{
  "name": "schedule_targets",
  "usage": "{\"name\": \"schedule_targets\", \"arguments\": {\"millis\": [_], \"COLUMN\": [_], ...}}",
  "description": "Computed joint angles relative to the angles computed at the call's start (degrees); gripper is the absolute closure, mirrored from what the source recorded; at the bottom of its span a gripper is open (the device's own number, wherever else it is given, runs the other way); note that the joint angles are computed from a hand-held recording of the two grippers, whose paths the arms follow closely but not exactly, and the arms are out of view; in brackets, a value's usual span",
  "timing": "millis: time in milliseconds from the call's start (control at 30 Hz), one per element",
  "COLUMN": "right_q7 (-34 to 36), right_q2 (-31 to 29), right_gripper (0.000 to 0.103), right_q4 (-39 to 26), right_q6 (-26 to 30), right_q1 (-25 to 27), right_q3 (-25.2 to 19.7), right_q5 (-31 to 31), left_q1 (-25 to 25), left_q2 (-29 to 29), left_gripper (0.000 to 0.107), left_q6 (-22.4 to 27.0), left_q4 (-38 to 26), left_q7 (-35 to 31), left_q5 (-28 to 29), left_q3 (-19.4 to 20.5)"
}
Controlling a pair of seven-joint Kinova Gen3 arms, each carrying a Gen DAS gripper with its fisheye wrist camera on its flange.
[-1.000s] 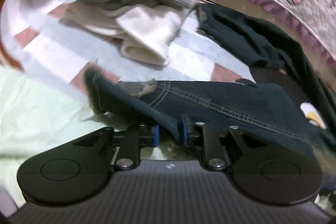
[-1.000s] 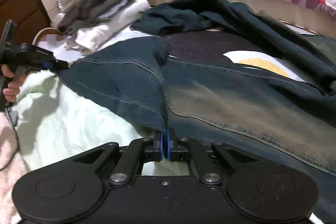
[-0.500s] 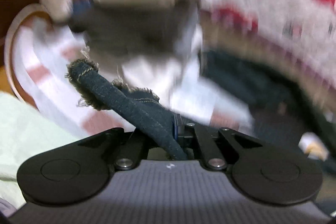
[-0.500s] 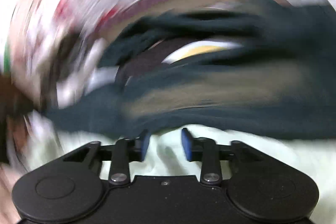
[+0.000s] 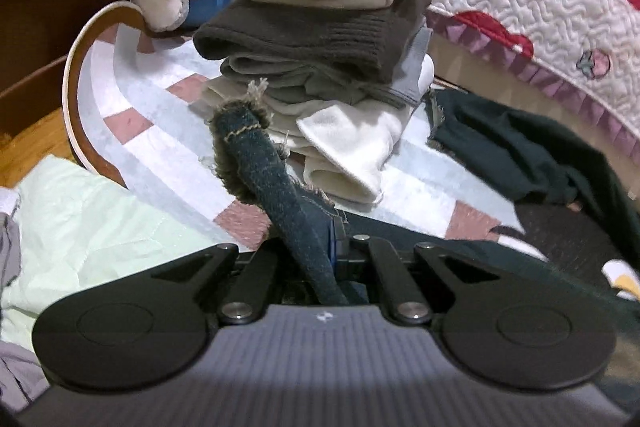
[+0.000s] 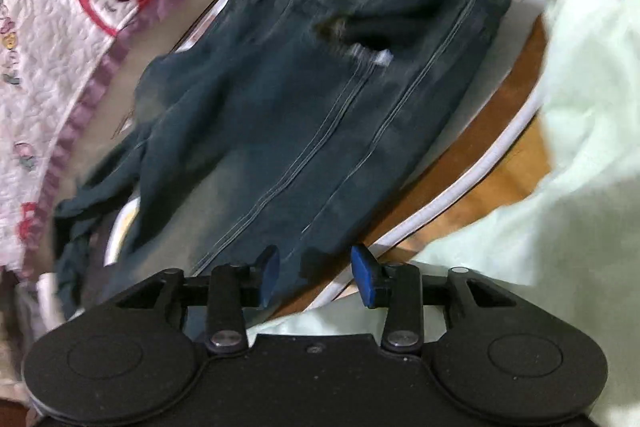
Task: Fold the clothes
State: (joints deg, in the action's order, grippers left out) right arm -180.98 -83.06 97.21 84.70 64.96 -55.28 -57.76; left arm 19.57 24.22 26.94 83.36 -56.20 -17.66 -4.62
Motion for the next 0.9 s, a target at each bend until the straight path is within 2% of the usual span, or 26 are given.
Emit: {"name": "schedule_targets", "arguments": {"millis": [133,233,300,333,367,400,533,633,700,767,900], "right_q7": [-1.1,3.2,4.2,4.2,4.1,4.2,6.0,8.2,8.8,8.8,10.6], "right_q2": [-3.5,-5.7,-6.6,-6.9,-7.1,-7.3,-8.2,-6.6,-6.2,-5.0,1.1], "right_gripper": [0.050,0.048,0.048,0.051,0.074,0.094,0.097,0.097,0.097,0.097,0.097], "right_q4": [2.7,4.3,4.5,4.4,4.1,3.6,1.9,-1.9,-2.9,-3.9,-7.7], "right_q6": [-4.4,-9.5,-11.1,-11.4,-11.4,-11.1,-12.7,-13.6,-14.2,-12.4,-3.4], "right_q1": [-0.7,-0.7,-0.6,-0.5,-0.4,-0.3,-0.4,-0.7,-2.0,-3.0,-1.1], "right_q3": [0.6,-0.5,-0.8,-0.8,-0.8,-0.6,3.3,6.0,6.7,5.6,-1.0], "right_q5": [-1.8,-2.7,-2.5,-2.2,-1.6,-0.5,4.8,9.5,10.7,10.8,7.9], "left_q1": [0.7,-0.2,-0.2,-0.2,0.0,0.3,-3.1,-7.5,-7.9,-8.0,-9.2], "left_q2": [0.9,1.9,3.0,3.5,3.7,3.4,0.7,-2.6,-5.1,-6.3,-2.5], "left_gripper": [0.105,0.104,0.105,0.105,0.106,0.106,0.106,0.106,0.106,0.106,0.105], "left_q6": [1.8,2.3,3.2,3.6,3.7,3.4,2.5,3.8,3.7,5.6,14.9], "left_q4": [-1.1,-2.3,-3.8,-4.6,-5.0,-4.9,-5.6,-5.7,-3.7,-2.3,-3.6], "left_q7": [-0.2,-2.8,-5.1,-6.2,-7.0,-7.3,-11.5,-14.6,-14.4,-13.9,-16.8], "left_q5": [-0.9,-0.6,-0.9,-1.0,-1.1,-1.2,2.8,9.0,10.1,9.8,10.5], "left_q3": [-0.1,1.3,1.8,2.1,2.0,1.8,4.4,7.2,6.1,5.2,5.7]}}
